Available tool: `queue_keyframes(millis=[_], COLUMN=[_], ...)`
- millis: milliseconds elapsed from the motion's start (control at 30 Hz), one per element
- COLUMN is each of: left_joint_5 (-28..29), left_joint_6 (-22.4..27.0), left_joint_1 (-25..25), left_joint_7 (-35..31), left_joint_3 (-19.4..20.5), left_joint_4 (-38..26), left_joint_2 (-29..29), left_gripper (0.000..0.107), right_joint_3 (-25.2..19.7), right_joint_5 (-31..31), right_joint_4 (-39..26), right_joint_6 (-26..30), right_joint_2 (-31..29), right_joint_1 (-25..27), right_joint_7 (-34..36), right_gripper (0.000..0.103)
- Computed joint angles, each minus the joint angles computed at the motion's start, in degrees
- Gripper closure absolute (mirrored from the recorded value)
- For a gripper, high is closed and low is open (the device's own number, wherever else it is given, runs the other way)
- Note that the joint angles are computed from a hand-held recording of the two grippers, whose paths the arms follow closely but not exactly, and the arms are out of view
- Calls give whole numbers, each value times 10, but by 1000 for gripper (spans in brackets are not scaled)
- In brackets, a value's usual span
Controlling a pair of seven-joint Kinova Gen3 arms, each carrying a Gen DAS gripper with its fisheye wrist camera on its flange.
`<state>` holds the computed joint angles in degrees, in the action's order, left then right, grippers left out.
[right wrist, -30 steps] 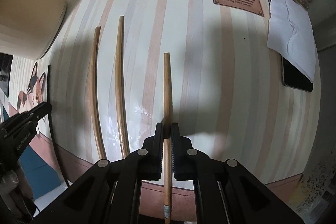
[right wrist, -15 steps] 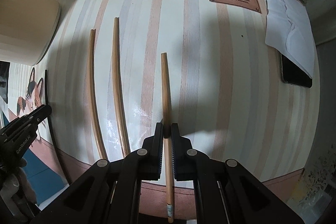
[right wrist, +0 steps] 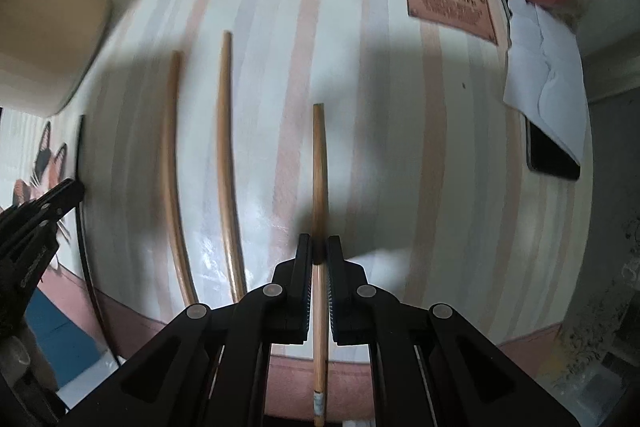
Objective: Organize utensils
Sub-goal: 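Grasp a dark chopstick with the left tool while the right tool grasps a light one, then lift both chopsticks and carry them over the utensil holder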
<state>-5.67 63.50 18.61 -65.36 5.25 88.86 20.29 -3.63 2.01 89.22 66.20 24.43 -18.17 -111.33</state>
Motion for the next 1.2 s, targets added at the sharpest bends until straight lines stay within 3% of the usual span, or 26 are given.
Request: queue_keyframes(millis=[233, 533, 867, 1200], left_joint_5=[9, 0, 5, 35], left_joint_6=[-11, -32, -55, -39], left_joint_1=[-7, -24, -48, -69], left_joint_7=[-9, -19, -40, -80], left_joint_3=[5, 11, 16, 14], left_joint_4=[-9, -22, -62, -173], left_joint_2=[-54, -127, -174, -178], left_gripper=[104, 105, 105, 105], right_joint_3=[-7, -23, -27, -29], right_joint_5=[-38, -2, 23, 24], right_joint_4=[64, 100, 75, -24], right_joint_6=[-85, -161, -235, -277], right_joint_2=[-75, -160, -209, -219], right_joint_1=[19, -14, -7, 1], right_joint_7=[-9, -39, -54, -65], right_gripper=[96, 96, 96, 97])
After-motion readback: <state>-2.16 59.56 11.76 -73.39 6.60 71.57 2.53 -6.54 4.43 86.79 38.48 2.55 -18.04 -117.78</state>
